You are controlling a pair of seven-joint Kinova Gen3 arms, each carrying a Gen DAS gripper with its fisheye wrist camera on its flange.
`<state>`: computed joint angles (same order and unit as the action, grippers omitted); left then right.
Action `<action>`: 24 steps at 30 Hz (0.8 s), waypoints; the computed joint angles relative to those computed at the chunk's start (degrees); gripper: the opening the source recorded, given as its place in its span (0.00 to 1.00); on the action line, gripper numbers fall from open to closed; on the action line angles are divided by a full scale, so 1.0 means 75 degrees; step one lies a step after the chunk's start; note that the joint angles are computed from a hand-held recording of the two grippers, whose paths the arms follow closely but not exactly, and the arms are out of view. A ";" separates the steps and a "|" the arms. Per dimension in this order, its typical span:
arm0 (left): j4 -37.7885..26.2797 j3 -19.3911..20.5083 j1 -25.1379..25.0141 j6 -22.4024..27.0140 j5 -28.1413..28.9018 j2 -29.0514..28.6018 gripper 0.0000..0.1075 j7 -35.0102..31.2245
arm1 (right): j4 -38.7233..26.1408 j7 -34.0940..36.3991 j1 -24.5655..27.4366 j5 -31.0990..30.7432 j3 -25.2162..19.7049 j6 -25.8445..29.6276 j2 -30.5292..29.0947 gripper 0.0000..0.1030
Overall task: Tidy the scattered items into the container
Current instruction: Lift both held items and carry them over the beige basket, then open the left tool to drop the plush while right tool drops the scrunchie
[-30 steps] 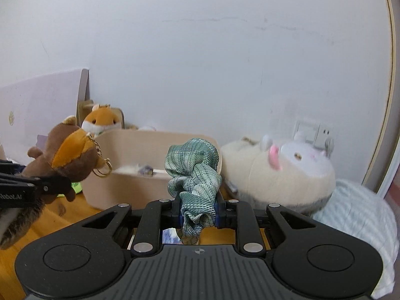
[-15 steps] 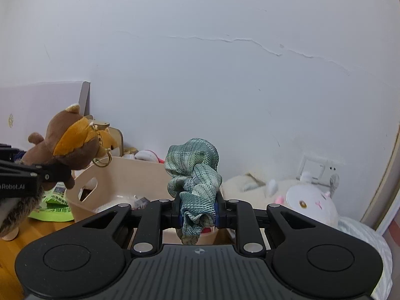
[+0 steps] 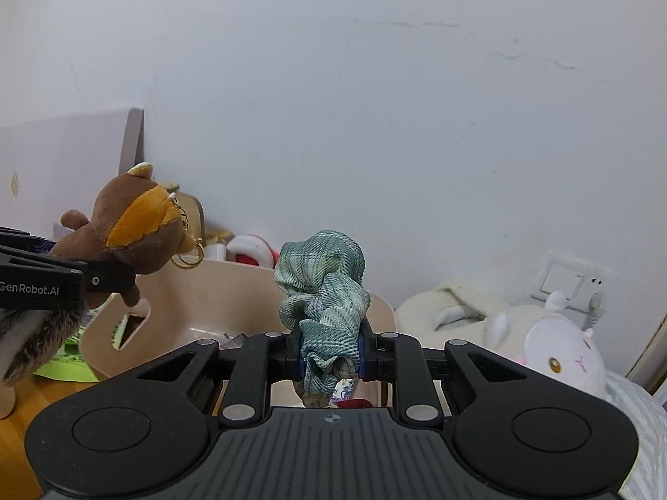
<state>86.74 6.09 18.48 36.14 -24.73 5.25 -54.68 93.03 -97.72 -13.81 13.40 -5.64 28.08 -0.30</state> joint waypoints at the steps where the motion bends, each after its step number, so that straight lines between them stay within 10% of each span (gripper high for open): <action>1: -0.0145 0.0035 -0.0092 0.0126 0.0290 0.0116 0.45 -0.0276 | -0.0112 0.0067 -0.0008 -0.0049 0.0000 0.0082 0.0130 0.19; 24: -0.3143 -0.0311 0.0038 0.3351 0.1875 0.2268 0.45 -0.2311 | -0.2947 0.1279 -0.0398 -0.0942 0.0311 0.3348 0.2403 0.19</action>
